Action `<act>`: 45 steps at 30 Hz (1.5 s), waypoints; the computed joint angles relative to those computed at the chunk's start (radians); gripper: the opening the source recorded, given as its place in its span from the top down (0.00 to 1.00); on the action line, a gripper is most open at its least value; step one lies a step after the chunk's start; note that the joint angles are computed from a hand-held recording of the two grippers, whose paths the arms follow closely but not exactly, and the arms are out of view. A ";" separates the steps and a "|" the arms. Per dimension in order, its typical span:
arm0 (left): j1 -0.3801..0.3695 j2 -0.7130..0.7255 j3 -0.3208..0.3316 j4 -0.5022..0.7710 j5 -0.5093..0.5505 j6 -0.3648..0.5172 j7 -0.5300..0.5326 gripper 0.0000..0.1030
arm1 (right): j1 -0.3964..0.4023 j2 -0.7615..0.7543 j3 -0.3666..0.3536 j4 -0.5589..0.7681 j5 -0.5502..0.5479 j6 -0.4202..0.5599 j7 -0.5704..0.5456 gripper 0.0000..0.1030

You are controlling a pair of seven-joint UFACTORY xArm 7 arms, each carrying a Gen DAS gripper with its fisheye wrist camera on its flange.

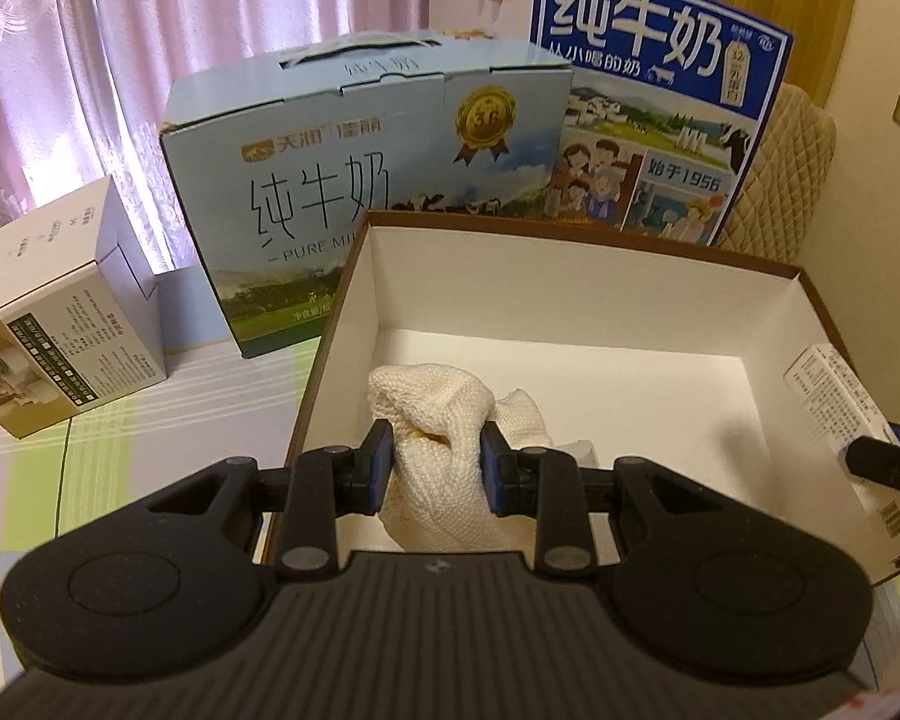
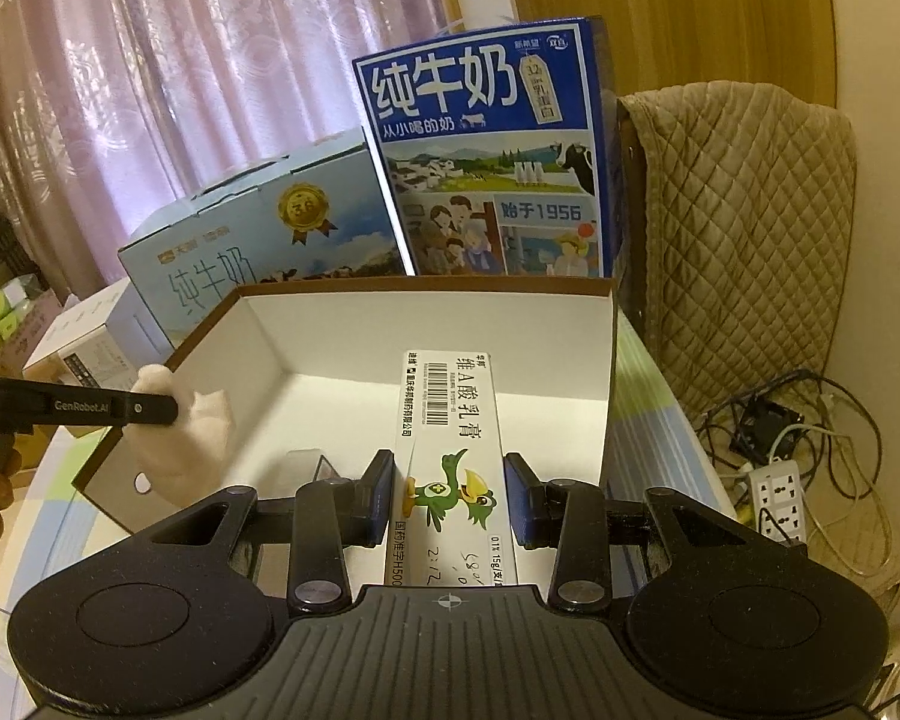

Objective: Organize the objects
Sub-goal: 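Carry the cloth and ointment box into the brown box and release both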

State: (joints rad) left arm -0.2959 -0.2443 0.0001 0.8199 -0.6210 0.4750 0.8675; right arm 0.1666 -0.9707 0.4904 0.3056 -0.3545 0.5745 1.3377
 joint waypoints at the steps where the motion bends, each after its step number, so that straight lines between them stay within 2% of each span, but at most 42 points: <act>1: -0.001 0.004 -0.001 0.001 0.001 -0.001 0.001 0.75 | -0.003 0.004 -0.001 -0.001 -0.002 -0.006 0.001 0.66; 5: -0.006 0.025 -0.002 0.015 -0.006 0.012 0.025 0.69 | -0.011 0.015 -0.001 -0.001 -0.006 -0.017 0.004 0.66; 7: -0.006 0.026 -0.007 0.013 -0.011 0.010 0.040 0.62 | -0.015 0.016 -0.001 -0.003 -0.007 -0.020 0.008 0.66; 9: -0.006 0.022 -0.014 0.004 -0.011 -0.011 0.049 0.46 | -0.016 0.017 -0.003 -0.004 -0.008 -0.023 0.007 0.66; 10: -0.006 0.022 -0.015 0.002 -0.010 -0.018 0.052 0.44 | -0.017 0.018 -0.004 -0.004 -0.009 -0.024 0.006 0.66; 16: 0.003 0.020 -0.008 0.007 0.003 0.002 0.048 0.39 | -0.020 0.022 -0.005 -0.005 -0.007 -0.020 0.012 0.66; 19: 0.006 0.011 -0.006 -0.002 0.004 -0.002 0.052 0.30 | -0.024 0.027 -0.004 -0.006 -0.008 -0.019 0.017 0.66; 24: 0.007 -0.002 -0.001 -0.012 0.011 0.006 0.052 0.27 | -0.030 0.031 0.001 -0.006 -0.016 -0.021 0.027 0.66; 28: 0.007 -0.012 0.003 -0.017 0.019 0.021 0.051 0.21 | -0.089 -0.007 0.056 -0.016 -0.054 -0.041 0.099 0.66; 30: 0.007 -0.023 0.005 -0.023 0.022 0.028 0.054 0.16 | -0.111 -0.020 0.071 -0.011 -0.064 -0.029 0.130 0.61; 32: 0.005 -0.034 0.008 -0.030 0.023 0.032 0.060 0.13 | -0.109 -0.034 0.064 -0.014 -0.067 -0.022 0.144 0.50; 38: -0.006 -0.084 0.022 -0.067 0.022 0.026 0.075 0.03 | -0.053 -0.070 0.045 -0.018 -0.056 0.019 0.128 0.42; 45: -0.014 -0.129 0.039 -0.091 0.040 0.042 0.057 0.02 | -0.004 -0.089 0.055 -0.011 -0.034 0.063 0.134 0.39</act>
